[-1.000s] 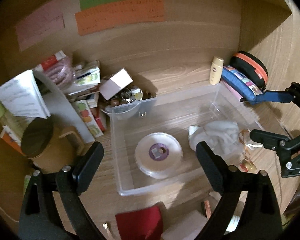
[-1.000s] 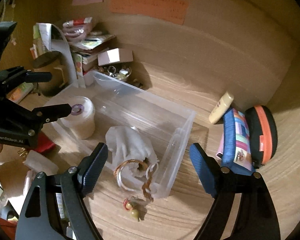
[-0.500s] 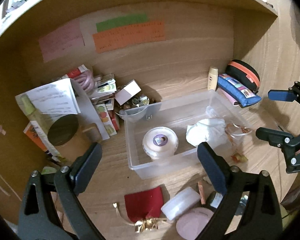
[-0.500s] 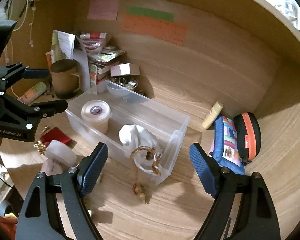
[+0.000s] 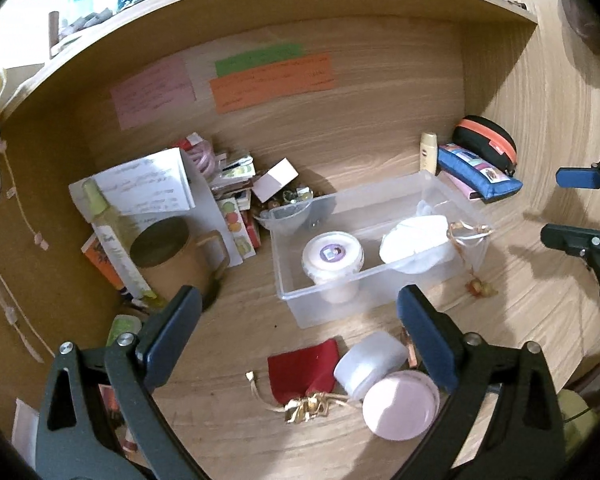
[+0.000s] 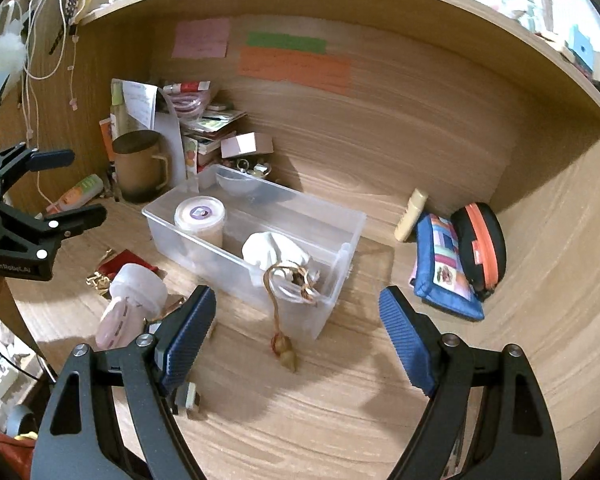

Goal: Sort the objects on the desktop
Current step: 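Grasp the red velvet bag by its gold bow with the left gripper while the right grasps the beaded cord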

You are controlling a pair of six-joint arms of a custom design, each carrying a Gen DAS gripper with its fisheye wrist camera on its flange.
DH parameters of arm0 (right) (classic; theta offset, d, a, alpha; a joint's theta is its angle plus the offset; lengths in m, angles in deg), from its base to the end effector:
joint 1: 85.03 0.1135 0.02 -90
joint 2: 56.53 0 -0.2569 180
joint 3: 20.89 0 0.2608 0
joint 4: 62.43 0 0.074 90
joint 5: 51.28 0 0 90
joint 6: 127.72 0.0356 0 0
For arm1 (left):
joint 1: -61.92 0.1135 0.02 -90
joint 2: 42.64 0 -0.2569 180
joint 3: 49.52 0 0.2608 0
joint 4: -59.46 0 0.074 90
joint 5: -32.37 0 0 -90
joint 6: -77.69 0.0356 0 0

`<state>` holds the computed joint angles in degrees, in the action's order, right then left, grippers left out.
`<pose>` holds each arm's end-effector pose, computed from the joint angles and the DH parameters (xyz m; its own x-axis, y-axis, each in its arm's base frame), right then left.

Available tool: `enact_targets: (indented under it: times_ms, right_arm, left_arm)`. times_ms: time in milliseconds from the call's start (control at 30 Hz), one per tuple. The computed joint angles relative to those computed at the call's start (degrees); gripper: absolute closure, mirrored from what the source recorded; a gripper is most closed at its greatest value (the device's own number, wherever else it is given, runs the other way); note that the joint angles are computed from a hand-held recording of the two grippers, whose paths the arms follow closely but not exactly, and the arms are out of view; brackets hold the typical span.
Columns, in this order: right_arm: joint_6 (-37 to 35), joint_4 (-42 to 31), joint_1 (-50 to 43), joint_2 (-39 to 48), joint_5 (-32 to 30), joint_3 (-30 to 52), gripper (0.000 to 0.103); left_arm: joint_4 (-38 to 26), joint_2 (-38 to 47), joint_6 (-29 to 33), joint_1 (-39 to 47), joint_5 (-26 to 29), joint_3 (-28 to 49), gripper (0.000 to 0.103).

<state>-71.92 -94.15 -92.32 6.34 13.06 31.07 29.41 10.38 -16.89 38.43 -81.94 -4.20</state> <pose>0.2370 -0.0148 0.2209 -0.4423 -0.4542 -0.7734 -0.5444 0.8212 -0.1710 0.1967 -0.0695 0.2186 -0.5649 0.1661 -0.8083 0.0197 0.9820 0.1881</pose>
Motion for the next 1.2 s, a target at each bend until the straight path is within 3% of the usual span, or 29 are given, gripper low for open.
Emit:
enact_targets:
  times_ms: [400, 567, 867, 1000, 1200]
  right_arm:
    - [-1.1, 2.0, -3.5, 4.4, -2.2, -2.1, 0.021]
    - [-0.4, 4.8, -2.8, 11.2, -0.3, -1.5, 0.021]
    - [-1.6, 9.8, -2.0, 19.1, -0.3, -2.4, 0.021]
    - [-1.7, 10.6, -1.4, 24.0, 0.2, -0.5, 0.021]
    - [-1.7, 11.6, 0.1, 28.5, 0.4, 1.5, 0.021]
  left_arm:
    - [0.6, -3.5, 0.3, 14.6, 10.5, -7.0, 0.003]
    - [3.7, 1.6, 1.2, 21.4, 17.5, -9.9, 0.003]
    - [13.2, 11.1, 3.3, 20.2, 19.9, -13.6, 0.003]
    - [16.3, 19.2, 3.6, 19.3, 18.5, -11.6, 0.003]
    - [15.7, 26.7, 4.3, 20.0, 20.2, -6.2, 0.003]
